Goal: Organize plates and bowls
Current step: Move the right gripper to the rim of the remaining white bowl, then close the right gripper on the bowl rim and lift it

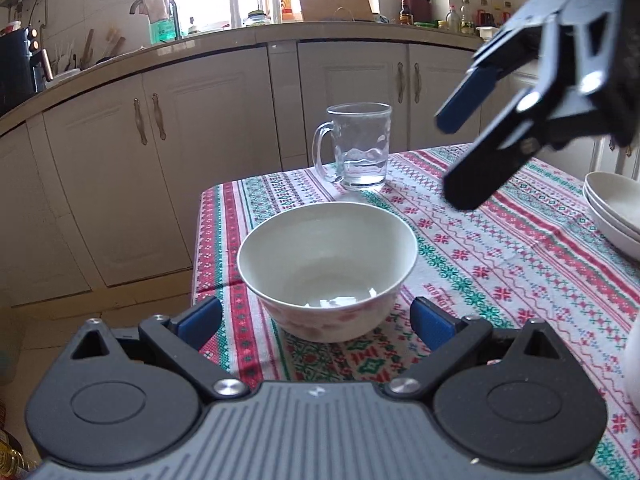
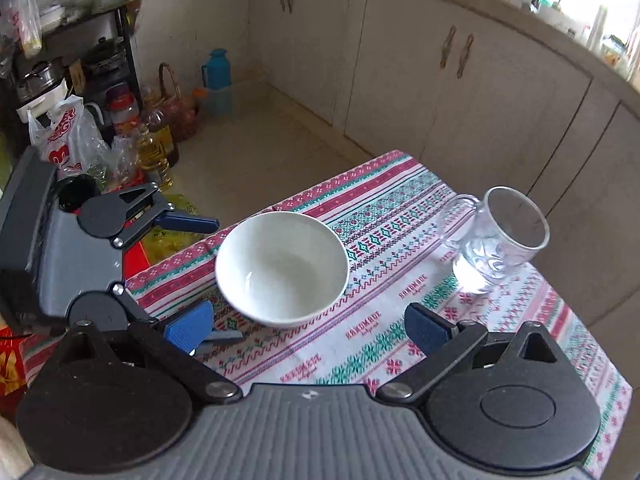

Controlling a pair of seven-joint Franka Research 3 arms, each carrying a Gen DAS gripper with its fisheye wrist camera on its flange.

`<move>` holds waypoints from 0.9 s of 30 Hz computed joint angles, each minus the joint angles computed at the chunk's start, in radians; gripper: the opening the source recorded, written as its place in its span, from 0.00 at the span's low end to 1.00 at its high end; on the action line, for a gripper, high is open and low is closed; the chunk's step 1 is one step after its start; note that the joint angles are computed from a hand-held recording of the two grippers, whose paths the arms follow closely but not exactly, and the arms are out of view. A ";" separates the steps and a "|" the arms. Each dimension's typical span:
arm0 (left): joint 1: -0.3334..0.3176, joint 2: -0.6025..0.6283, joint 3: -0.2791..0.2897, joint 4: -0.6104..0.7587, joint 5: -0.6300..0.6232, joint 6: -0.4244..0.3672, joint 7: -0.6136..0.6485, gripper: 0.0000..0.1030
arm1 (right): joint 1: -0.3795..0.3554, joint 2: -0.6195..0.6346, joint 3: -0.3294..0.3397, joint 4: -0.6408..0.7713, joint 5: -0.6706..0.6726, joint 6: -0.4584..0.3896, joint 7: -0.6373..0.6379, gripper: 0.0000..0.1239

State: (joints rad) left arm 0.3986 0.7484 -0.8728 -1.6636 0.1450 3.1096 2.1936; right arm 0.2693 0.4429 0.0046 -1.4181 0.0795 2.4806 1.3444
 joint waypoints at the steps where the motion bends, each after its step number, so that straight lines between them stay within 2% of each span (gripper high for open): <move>1: -0.004 0.005 0.002 0.006 0.000 -0.001 0.000 0.97 | -0.005 0.025 0.003 0.035 0.004 -0.020 -0.011 0.83; 11: -0.041 0.043 0.022 0.058 0.007 -0.004 -0.001 0.96 | -0.036 0.244 0.029 0.335 0.078 -0.156 -0.091 0.76; 17: -0.038 0.059 0.006 0.068 0.003 -0.010 0.022 0.92 | -0.037 0.357 0.026 0.500 0.089 -0.240 -0.089 0.68; 27: -0.025 0.068 -0.018 0.069 -0.014 -0.019 0.051 0.87 | -0.051 0.408 0.037 0.569 0.118 -0.276 -0.092 0.58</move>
